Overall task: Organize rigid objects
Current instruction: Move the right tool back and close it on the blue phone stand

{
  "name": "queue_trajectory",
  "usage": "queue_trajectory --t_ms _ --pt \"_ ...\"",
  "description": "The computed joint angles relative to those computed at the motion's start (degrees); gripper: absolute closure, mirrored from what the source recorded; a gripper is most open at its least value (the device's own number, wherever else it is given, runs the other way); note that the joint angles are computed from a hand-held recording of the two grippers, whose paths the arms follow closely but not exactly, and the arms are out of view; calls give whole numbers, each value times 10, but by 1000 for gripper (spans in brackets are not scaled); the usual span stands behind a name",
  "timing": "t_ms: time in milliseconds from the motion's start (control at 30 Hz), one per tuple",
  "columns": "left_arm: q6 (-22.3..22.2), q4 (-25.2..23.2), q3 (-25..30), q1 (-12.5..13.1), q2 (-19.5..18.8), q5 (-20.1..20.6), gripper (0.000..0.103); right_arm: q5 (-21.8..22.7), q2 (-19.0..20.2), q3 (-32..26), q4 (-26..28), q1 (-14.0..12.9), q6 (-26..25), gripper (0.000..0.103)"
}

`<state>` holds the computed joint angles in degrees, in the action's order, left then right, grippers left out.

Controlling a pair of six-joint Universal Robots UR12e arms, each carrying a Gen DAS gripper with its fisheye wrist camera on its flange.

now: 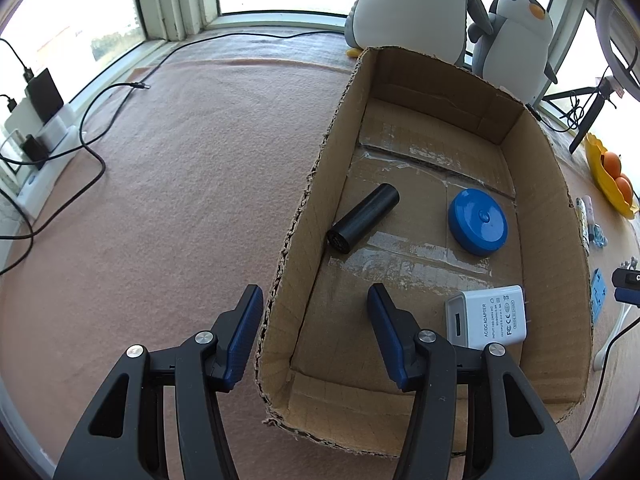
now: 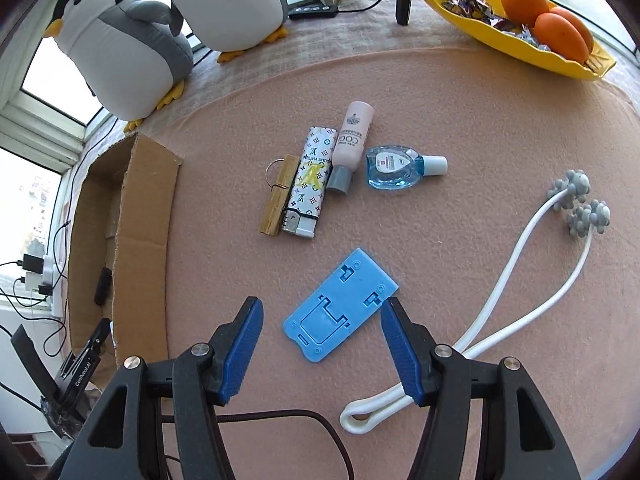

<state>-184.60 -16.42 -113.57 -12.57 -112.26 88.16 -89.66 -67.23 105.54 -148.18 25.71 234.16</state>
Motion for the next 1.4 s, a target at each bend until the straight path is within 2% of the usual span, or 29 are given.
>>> queue_trajectory --t_ms 367,433,667,800,933,1000,1067,1200,1400 --pt "0 1 0 0 0 -1 49 45 11 9 -3 -14 95 46" --pt "0 1 0 0 0 -1 49 35 13 5 -1 -12 98 45" --pt "1 2 -1 0 0 -1 49 7 30 -34 55 -7 62 45" --pt "0 2 -1 0 0 -1 49 -33 47 -71 115 3 24 45" --pt "1 2 -1 0 0 -1 49 -93 69 -114 181 21 -27 46" --pt "0 2 -1 0 0 -2 49 -103 72 -118 178 24 -40 47" --pt "0 2 -1 0 0 -3 49 -93 70 -113 169 21 -50 49" --pt "0 2 -1 1 0 -3 49 -86 60 -99 163 21 -84 62" --pt "0 2 -1 1 0 -3 49 -59 40 -63 122 14 -111 69"
